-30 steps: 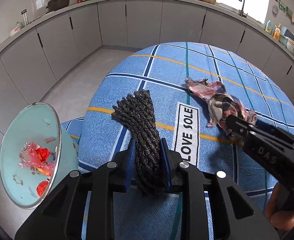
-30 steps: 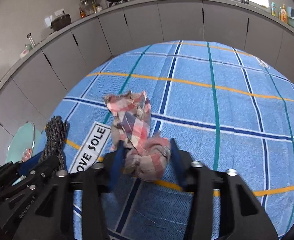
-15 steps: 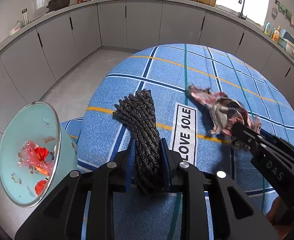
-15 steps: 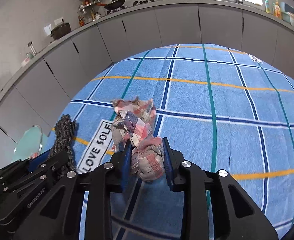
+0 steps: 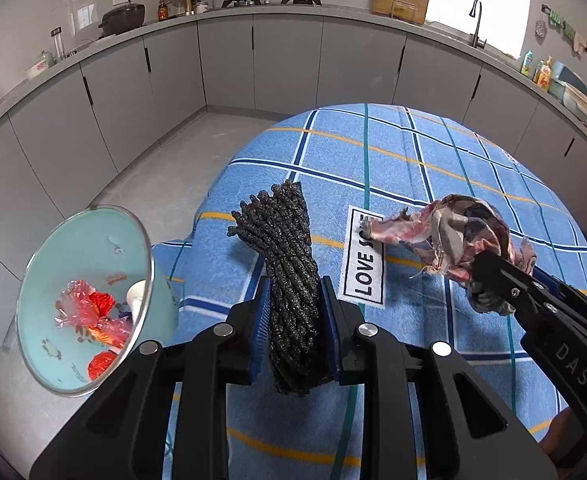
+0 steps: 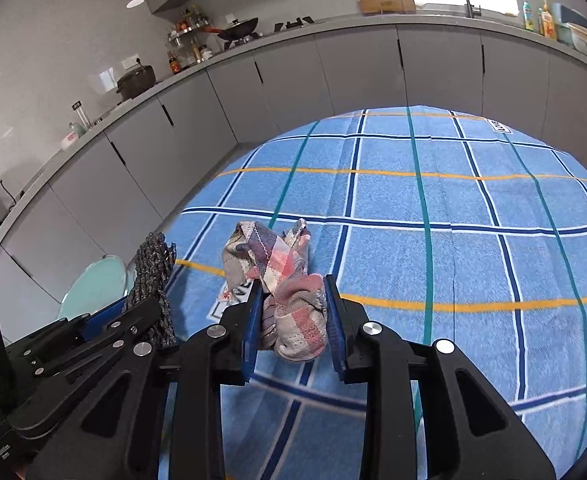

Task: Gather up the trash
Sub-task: 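Carry the black rope and plaid cloth over the teal bucket with both tools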

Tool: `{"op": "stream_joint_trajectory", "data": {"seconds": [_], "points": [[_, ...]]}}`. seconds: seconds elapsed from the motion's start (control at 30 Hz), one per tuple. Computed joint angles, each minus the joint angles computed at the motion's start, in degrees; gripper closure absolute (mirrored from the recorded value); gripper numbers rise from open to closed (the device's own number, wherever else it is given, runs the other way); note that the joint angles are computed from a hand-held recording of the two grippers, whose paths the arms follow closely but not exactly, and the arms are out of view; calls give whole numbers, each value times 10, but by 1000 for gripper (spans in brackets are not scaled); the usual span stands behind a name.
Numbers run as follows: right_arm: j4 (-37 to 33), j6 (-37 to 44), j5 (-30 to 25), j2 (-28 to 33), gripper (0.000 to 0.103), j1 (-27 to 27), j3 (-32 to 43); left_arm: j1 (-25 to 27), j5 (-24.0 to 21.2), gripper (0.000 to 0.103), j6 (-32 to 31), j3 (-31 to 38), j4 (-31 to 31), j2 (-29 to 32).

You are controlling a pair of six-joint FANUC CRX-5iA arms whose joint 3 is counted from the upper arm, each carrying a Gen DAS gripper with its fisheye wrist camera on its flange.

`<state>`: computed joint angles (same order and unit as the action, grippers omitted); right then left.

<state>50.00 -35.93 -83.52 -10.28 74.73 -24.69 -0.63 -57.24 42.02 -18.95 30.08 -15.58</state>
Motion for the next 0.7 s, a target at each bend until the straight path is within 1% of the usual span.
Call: {"op": "stream_joint_trajectory", "data": {"seconds": [0.37, 0.7], "points": [[9, -3, 1, 29, 73, 21, 28, 43, -17, 78, -36, -17, 19, -24], [24, 20, 7, 59, 73, 25, 61, 83, -26, 78, -60, -29, 39, -36]]}}
